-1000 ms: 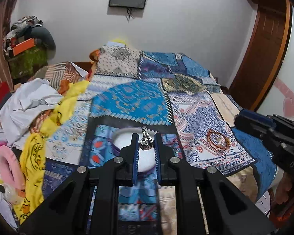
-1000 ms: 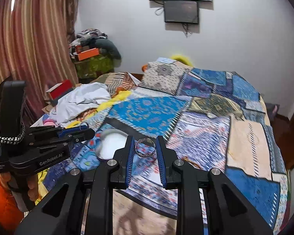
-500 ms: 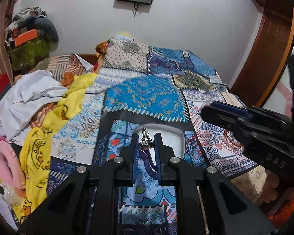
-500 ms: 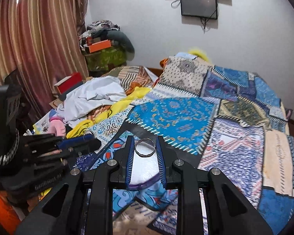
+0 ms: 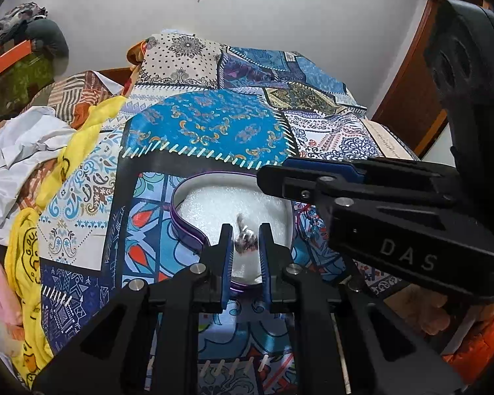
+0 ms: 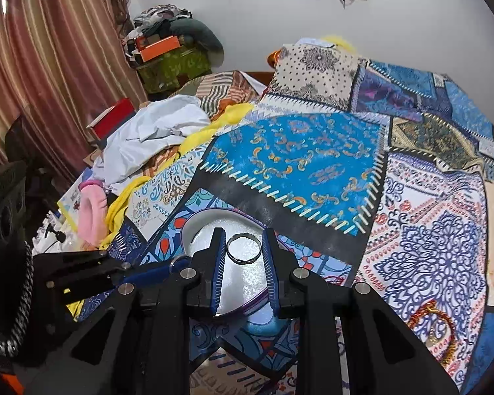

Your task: Organize jewelry

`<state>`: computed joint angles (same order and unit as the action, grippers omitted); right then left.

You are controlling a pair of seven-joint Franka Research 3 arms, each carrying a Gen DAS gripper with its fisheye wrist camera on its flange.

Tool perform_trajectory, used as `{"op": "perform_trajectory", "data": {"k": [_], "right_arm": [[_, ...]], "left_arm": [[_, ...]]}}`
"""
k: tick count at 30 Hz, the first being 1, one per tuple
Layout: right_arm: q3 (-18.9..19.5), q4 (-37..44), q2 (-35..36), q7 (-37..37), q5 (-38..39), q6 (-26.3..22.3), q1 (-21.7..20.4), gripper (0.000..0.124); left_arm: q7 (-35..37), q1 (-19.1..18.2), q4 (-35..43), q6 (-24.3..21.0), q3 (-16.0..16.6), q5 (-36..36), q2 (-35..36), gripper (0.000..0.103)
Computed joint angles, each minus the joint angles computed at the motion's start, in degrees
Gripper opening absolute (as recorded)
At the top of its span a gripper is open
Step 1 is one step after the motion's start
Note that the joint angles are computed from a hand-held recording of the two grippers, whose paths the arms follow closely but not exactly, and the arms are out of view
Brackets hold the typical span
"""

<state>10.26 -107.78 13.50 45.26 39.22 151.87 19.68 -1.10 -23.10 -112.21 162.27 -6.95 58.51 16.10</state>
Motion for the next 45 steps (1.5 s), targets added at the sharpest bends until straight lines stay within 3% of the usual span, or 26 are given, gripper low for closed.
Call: {"op": "perform_trajectory", "data": {"k": [10,18,27,35,39,45], "right_arm": [[-0.25,1.71,0.44,1.27,0.67,-4.20,-0.70,0.025],[-0.79,-2.53,-4.81,-2.38,4.16,0.84,-1.17,0.029],[-3.73,-8.98,-12.05,-5.31,6.28,8.80,-1.80,0.033],[-6.80,-13.27,-15.51,-4.38,4.82,11.47,-3.46,0.033],[-8.19,-14.59,-16.12,-4.63,4.75,10.24,-4.69,0.034],[-9.16,-15.94,-16.09,-5.42,3.72,7.74,-6.26,0.034]], "left_arm": [[-0.66,-0.27,-0.34,-3.34,-0.81,0.56,-1.80,0.016],[-3.45,-0.35,-1.16,-8.82,-2.49,2.77,-5.51,0.018],[-7.59,-0.05,-0.69,-15.59,-5.76,7.13,-9.49,0.031],[-3.43,-1.49,5.09,-15.66,-6.48,3.36,-4.02,0.035],[0.56,-2.59,8.01,-15.68,-5.86,-2.74,0.39,0.035],[4.18,-2.43,8.36,-9.59,-4.62,-12.96,4.63,0.035]]}}
